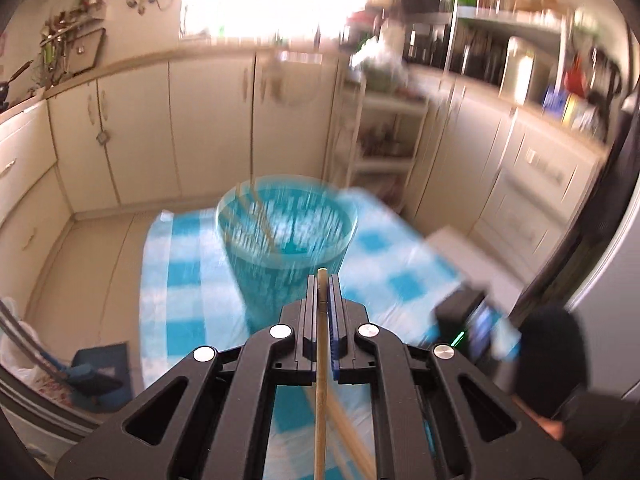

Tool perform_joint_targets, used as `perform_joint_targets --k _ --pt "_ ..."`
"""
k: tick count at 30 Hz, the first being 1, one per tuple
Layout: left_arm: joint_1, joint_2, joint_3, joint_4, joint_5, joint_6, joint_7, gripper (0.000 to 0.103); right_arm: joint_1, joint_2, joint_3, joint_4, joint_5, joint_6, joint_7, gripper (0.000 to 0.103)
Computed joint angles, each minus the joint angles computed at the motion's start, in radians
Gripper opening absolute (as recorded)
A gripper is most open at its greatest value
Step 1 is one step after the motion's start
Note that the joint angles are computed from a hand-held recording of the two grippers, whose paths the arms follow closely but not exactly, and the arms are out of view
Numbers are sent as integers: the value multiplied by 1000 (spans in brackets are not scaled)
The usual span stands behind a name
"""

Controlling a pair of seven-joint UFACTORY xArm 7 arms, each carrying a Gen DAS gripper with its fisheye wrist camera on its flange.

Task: Organize utensils
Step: 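Lift the chopstick with the left tool over the teal basket and release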

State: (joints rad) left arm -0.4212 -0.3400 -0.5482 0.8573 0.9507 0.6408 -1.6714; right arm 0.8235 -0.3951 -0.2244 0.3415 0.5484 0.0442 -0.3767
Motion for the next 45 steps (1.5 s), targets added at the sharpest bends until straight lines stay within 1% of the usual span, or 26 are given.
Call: perform_joint_targets --k 2,4,6,7,10,11,15,17,20,24,29,30,34,35,39,40,41,42,43,44,45 --pt "32 -25 -7 13 68 -25 -68 5 1 -3 -2 -2 0 1 0 20" --pt "69 -35 -23 40 128 -21 -126 5 1 -3 -2 -2 -2 1 0 20" --pt "104 -23 -40 82 191 6 -175 5 2 -3 -3 -1 -1 1 0 20" --pt "124 -7 -53 113 238 33 -206 5 4 -3 -5 -1 0 1 0 20" --pt "137 45 -55 179 340 100 -268 5 21 -6 -27 1 11 4 -14 20" --pt "134 59 -47 196 360 109 -283 5 28 -7 -34 2 17 4 -19 20" --pt "123 136 -34 278 446 213 -335 5 59 -11 -68 6 50 8 -47 21" --pt "114 167 -15 302 480 245 -363 5 72 -13 -82 9 69 11 -64 21" --pt "94 205 20 319 515 282 -397 5 95 -14 -109 15 103 16 -101 23" --pt "60 258 66 327 552 331 -435 5 100 -11 -107 20 142 17 -136 24" --pt "4 303 124 314 569 363 -476 5 108 -7 -109 25 193 18 -176 24" --pt "-7 309 136 307 578 364 -483 5 107 -6 -107 26 202 19 -183 24" --pt "-54 333 185 291 552 346 -472 5 92 -3 -89 30 230 23 -204 24" --pt "-64 337 199 284 536 332 -460 5 89 -2 -84 30 237 23 -209 24" --pt "-112 348 239 268 490 318 -416 6 87 0 -77 32 268 20 -236 24" --pt "-120 344 246 259 479 316 -407 7 83 -2 -73 31 273 20 -240 24" --pt "-128 335 248 248 464 320 -398 12 82 -2 -71 31 279 22 -245 24" --pt "-134 321 249 233 454 327 -395 20 86 -3 -77 32 290 23 -255 24" --pt "-142 301 243 214 444 347 -396 26 90 -5 -82 32 302 26 -265 24" --pt "-148 281 235 199 434 369 -395 41 91 -8 -86 33 314 31 -276 24" --pt "-153 257 224 181 423 399 -397 53 84 -10 -82 32 323 34 -282 24"
